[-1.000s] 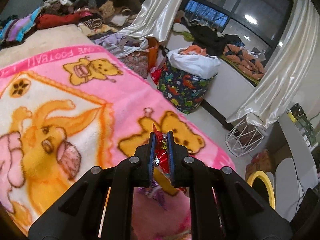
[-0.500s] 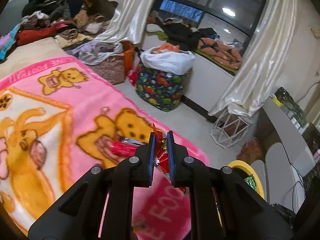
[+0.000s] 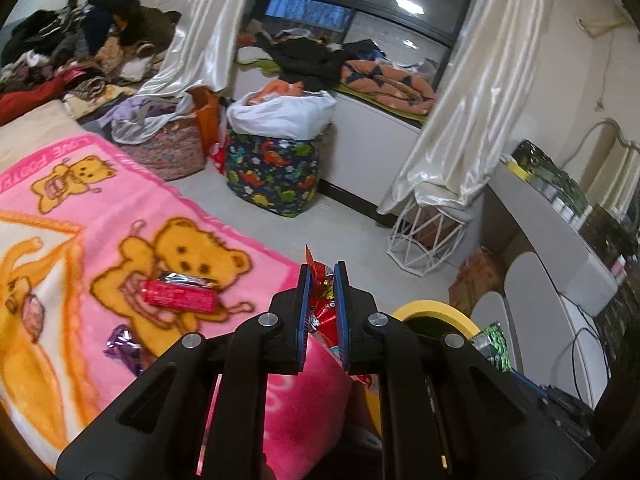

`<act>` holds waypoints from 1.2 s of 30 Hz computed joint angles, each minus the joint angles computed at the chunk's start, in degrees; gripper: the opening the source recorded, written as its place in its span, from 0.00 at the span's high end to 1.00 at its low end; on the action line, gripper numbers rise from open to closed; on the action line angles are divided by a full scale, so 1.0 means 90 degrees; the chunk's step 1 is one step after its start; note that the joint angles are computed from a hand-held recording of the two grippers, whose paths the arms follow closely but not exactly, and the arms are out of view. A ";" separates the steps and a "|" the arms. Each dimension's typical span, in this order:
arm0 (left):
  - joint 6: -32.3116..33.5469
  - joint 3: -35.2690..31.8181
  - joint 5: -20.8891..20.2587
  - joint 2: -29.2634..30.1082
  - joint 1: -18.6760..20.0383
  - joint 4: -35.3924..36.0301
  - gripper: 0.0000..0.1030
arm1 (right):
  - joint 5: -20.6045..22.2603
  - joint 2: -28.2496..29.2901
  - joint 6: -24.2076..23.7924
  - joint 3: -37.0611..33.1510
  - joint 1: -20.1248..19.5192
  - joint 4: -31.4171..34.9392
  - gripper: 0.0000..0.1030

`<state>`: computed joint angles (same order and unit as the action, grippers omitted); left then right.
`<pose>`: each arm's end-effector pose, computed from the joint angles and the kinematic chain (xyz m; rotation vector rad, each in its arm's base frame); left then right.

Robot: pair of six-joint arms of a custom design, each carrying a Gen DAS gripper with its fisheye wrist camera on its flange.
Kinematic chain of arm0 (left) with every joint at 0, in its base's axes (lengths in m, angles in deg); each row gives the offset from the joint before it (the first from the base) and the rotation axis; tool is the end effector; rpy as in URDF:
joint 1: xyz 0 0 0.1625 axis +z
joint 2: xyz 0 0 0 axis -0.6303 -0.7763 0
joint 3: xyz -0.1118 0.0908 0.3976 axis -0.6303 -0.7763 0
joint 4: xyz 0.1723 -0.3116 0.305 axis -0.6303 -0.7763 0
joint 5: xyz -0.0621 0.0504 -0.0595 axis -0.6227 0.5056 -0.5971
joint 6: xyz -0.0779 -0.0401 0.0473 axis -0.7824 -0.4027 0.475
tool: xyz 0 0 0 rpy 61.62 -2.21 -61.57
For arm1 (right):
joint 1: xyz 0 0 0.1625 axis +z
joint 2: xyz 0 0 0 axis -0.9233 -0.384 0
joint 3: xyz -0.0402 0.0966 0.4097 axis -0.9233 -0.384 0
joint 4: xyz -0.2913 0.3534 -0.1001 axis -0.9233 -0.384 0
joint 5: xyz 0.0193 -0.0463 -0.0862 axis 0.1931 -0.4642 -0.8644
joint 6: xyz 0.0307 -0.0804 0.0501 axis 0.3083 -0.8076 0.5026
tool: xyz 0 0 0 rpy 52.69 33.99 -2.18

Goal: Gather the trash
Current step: 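Carry the red and green wrappers over the yellow bin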

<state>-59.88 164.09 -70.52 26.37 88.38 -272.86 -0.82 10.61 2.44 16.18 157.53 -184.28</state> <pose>-0.2829 -0.6597 0.1272 0.1080 2.2785 -1.3537 0.1356 -0.6637 0.2403 0.9351 -2.6388 0.8972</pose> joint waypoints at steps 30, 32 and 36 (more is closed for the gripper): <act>0.0703 -0.0761 -0.0762 0.0816 -0.0250 0.0397 0.93 | -0.0256 -0.0402 0.0481 0.0081 -0.0559 -0.1158 0.93; 0.0743 -0.0830 -0.0812 0.0883 -0.0260 0.0481 0.93 | -0.0271 -0.0411 0.0519 0.0069 -0.0594 -0.1203 0.93; 0.0841 -0.0914 -0.0949 0.0972 -0.0266 0.0608 0.93 | -0.0321 -0.0404 0.0560 0.0015 -0.0664 -0.1266 0.93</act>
<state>-52.31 155.87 -79.06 35.12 85.99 -267.39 -3.70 6.97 7.48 16.32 151.55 -195.67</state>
